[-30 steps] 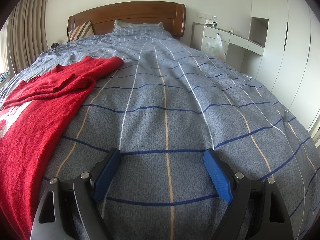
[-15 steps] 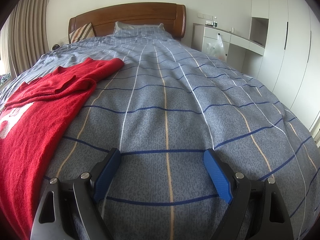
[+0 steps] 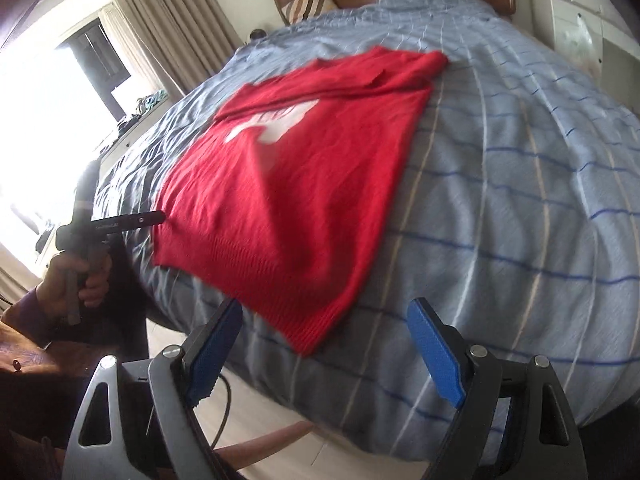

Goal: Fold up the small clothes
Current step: 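Grasp the sweater hem with both grippers and fold it up toward the collar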

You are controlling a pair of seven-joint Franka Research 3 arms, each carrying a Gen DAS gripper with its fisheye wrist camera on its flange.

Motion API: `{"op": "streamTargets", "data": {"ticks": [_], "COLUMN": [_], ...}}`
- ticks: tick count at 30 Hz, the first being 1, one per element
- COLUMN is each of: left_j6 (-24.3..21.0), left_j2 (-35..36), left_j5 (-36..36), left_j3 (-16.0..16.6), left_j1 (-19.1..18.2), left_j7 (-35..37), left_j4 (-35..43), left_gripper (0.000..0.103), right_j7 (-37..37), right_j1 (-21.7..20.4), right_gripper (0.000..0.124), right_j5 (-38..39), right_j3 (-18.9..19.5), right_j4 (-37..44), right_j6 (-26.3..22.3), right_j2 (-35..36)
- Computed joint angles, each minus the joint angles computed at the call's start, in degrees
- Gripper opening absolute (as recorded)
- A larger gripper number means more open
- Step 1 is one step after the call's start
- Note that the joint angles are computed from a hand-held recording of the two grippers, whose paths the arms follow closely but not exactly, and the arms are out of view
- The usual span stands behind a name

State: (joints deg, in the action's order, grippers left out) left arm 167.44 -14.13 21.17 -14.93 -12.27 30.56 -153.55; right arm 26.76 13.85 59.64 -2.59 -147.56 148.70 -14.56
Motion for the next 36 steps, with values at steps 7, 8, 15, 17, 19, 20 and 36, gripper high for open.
{"op": "streamTargets", "data": {"ticks": [7, 8, 15, 17, 19, 20, 36], "left_j6": [-3.3, -2.7, -0.2, 1.8, 6.5, 8.9, 7.9], "left_j2": [0.4, 0.4, -1.4, -5.3, -9.8, -11.6, 28.8], "left_j5": [-10.4, -12.7, -24.4, -29.1, -34.7, -35.9, -28.7], "left_j3": [2.7, 3.7, 7.1, 10.0, 15.0, 17.0, 34.2], "left_j1": [-5.9, -7.1, -11.4, -14.5, -19.6, -21.1, -21.4], "left_j7": [5.9, 7.7, 17.7, 21.2, 24.6, 25.2, 31.9], "left_j4": [-0.1, -0.5, -2.6, -5.5, -9.1, -10.3, 40.9], "left_gripper": [0.054, 0.036, 0.002, 0.002, 0.002, 0.002, 0.002], "right_j7": [6.9, 7.8, 10.6, 10.2, 9.0, 8.1, 7.4], "right_j1": [-1.0, -1.3, -3.4, -3.9, -4.3, -4.6, -10.3], "right_gripper": [0.068, 0.067, 0.005, 0.005, 0.005, 0.005, 0.005], "right_j5": [1.1, 0.9, 0.9, 1.5, 4.0, 5.6, 2.3], "right_j3": [0.4, 0.7, 1.4, 1.2, 0.2, -0.3, 15.7], "right_j4": [2.6, 2.7, 4.3, 3.5, 2.8, 2.6, 55.5], "right_j6": [-6.6, -7.2, -10.6, -11.7, -13.4, -14.0, 9.4], "right_j2": [6.2, 6.8, 9.6, 7.6, 4.9, 3.8, 40.4]}}
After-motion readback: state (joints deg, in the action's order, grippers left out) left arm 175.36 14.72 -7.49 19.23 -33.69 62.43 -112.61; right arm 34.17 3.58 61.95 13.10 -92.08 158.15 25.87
